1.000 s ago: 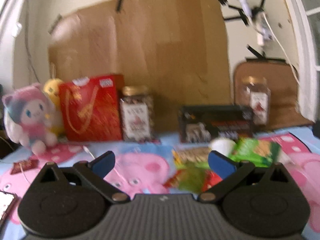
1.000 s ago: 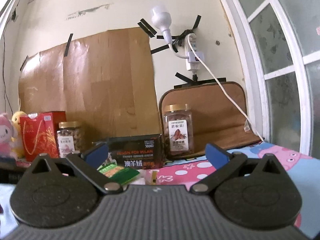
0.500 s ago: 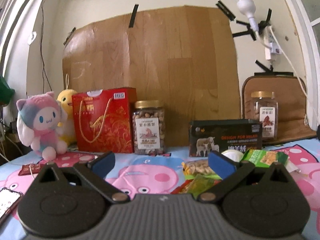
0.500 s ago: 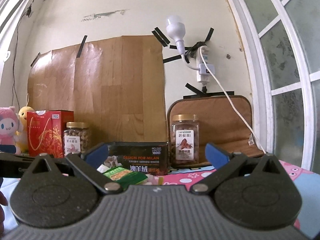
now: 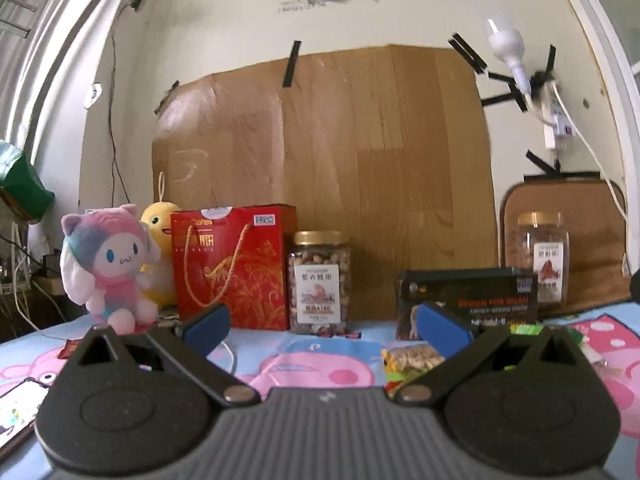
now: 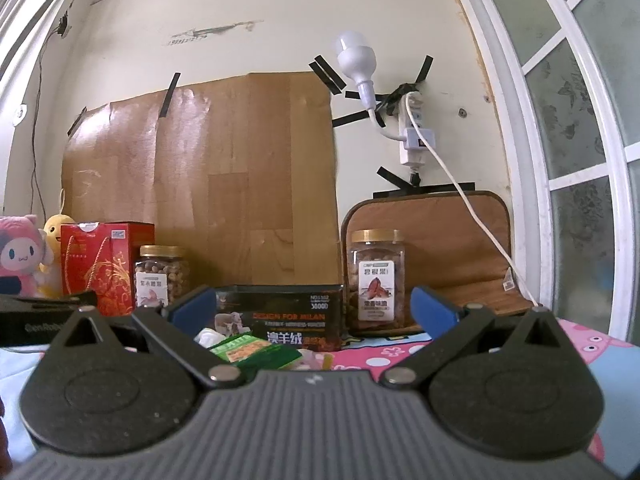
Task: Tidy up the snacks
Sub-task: 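Move the right tool toward the snack pile beside the black box, then grasp the clear packet with yellow strip with the right tool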
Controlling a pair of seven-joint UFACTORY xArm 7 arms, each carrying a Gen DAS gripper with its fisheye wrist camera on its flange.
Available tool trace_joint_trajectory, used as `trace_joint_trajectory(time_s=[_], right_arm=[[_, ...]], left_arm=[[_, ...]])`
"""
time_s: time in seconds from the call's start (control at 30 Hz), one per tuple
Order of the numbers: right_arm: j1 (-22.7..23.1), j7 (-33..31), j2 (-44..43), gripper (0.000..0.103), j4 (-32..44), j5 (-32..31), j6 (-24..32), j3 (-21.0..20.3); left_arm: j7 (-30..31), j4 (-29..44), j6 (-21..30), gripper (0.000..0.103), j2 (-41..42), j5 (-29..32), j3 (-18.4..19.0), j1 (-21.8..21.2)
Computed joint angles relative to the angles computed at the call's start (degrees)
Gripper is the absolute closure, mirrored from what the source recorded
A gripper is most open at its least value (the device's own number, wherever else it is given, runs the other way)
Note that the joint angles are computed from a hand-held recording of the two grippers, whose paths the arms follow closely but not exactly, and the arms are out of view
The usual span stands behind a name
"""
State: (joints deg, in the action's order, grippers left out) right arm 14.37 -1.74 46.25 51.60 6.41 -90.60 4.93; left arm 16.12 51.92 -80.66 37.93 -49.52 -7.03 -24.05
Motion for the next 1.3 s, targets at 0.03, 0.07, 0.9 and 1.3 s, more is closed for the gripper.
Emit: trace_joint_trajectory(time_s=[0.03,0.07,0.9,1.3], right_arm=[[-0.1,0.1,-0.1,0.0,0.0,-0.3,0.2,-0.1],[-0.1,0.0,-0.1,0.0,-0.1,-0.4,0.3,-0.1],[-9.6,15.3,-6.9,0.02,5.5,-26.9,28.5,0.2],[-15.0,23.8,-9.9,0.077,4.3,-46.5,41.6,2.9]], left_arm=[[-0.5,-0.2,0.4,0.0,-0.3,0.1,-0.1,0.3],[-0.9,-0.5,1.3,0.0,-0.7,0.2,-0.2,0.6],[-3.8,-3.5,9.7,0.0,-4.6,3.2,1.3,1.2],[-7.7,-5.8,13.1,0.0,-7.0,7.2,1.5,2.8]])
